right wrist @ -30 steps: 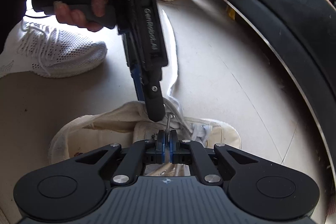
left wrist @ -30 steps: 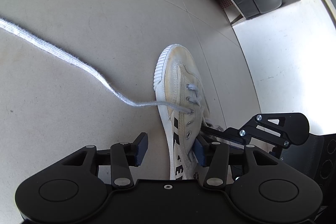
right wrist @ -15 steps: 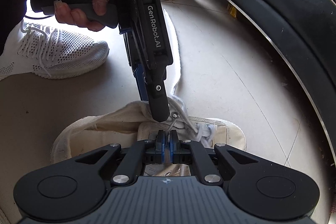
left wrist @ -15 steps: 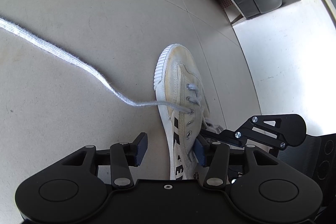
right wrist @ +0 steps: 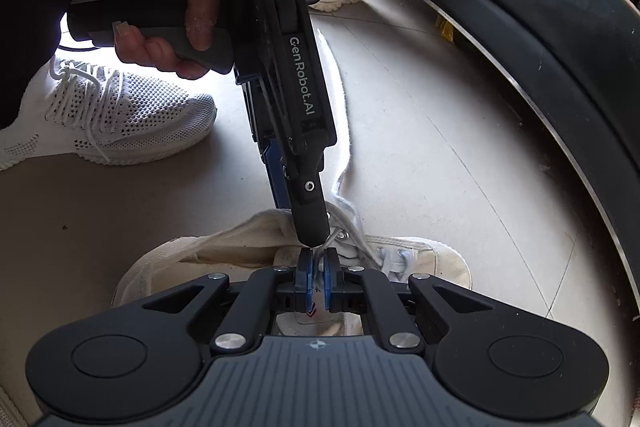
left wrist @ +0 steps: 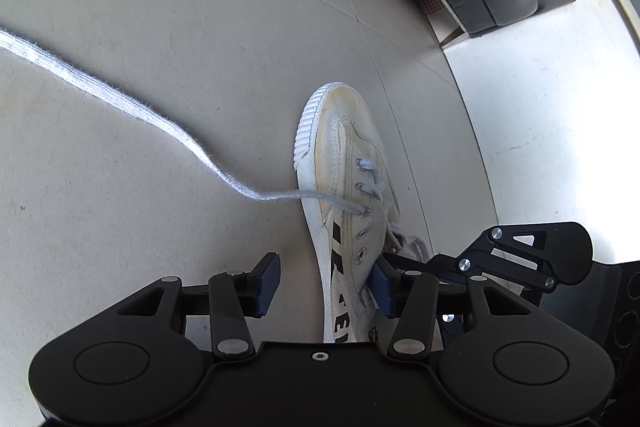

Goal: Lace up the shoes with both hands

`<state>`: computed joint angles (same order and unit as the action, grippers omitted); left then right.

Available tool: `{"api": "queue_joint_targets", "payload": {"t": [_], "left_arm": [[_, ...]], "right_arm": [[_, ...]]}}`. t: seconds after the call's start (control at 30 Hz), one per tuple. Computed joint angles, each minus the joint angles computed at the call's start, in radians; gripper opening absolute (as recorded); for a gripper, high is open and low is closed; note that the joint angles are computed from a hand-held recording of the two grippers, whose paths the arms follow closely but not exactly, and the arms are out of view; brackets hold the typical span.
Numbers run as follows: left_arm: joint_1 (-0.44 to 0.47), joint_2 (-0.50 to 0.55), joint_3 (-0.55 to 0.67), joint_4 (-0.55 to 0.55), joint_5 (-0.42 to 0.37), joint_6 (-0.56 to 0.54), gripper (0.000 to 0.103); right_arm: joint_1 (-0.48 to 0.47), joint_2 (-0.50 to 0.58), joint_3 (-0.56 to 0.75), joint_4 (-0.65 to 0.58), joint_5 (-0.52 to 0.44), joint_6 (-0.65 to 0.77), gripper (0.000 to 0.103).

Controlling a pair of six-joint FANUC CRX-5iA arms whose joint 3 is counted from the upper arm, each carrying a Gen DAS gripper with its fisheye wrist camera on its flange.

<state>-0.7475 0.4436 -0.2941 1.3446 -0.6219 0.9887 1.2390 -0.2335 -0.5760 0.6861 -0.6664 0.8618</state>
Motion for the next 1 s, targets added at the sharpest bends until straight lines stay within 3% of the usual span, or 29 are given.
{"api": "queue_joint_targets", "payload": {"t": [0.7, 1.0], "left_arm": [[0.003, -0.015, -0.037, 0.027, -0.002, -0.034, 0.049], [0.000, -0.010, -0.035, 0.034, -0.002, -0.032, 0.050]], "right_arm": [[-0.011, 0.067, 0.057, -0.036, -0.015, -0.008, 0.006], [-0.018, 0.025, 0.005, -0.031, -0.017, -0.016, 0.006]]}}
